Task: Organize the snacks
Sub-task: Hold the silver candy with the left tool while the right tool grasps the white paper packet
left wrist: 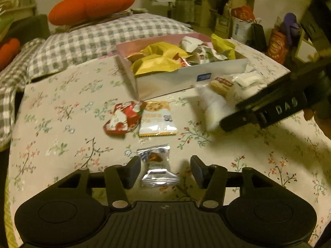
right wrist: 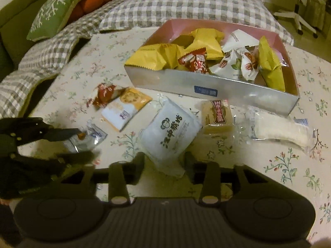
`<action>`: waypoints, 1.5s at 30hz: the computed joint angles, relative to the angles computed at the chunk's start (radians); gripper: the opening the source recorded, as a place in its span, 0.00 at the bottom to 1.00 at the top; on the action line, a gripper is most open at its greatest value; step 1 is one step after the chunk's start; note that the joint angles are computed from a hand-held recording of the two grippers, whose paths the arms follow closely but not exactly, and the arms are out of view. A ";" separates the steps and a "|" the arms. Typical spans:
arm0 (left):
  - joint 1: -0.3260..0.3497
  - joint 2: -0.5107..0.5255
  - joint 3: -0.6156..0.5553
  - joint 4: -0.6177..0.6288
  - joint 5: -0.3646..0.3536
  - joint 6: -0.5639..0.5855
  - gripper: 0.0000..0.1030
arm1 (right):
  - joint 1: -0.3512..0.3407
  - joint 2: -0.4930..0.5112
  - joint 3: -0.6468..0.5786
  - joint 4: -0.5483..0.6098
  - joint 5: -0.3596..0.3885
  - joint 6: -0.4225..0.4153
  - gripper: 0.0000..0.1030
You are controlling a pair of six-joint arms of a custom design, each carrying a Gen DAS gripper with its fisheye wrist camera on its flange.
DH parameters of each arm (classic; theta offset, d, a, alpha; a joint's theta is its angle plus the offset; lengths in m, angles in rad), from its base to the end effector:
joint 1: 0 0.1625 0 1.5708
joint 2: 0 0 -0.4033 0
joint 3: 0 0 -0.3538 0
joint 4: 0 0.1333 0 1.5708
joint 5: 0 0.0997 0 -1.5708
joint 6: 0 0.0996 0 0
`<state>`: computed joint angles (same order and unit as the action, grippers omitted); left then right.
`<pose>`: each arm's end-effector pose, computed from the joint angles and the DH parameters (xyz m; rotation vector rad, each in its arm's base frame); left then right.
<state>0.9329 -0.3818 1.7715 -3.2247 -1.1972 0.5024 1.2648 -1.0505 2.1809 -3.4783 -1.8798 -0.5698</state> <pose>-0.1963 -0.5496 -0.0987 1.4314 2.3609 -0.4012 -0.0491 -0.4973 0.1947 0.1669 -2.4416 0.7442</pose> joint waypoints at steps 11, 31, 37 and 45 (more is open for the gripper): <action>-0.023 0.032 -0.028 0.023 0.082 -0.026 0.43 | -0.004 0.054 -0.067 0.008 0.032 0.173 0.57; -0.049 0.006 -0.037 0.106 0.104 -0.232 0.32 | -0.026 -0.007 -0.033 0.022 0.062 0.234 0.08; -0.058 0.002 -0.045 0.130 0.112 -0.293 0.32 | -0.028 -0.033 -0.009 -0.004 0.084 0.255 0.10; -0.060 0.011 -0.070 0.193 0.155 -0.334 0.32 | 0.030 0.073 -0.066 -0.088 -0.037 0.210 0.56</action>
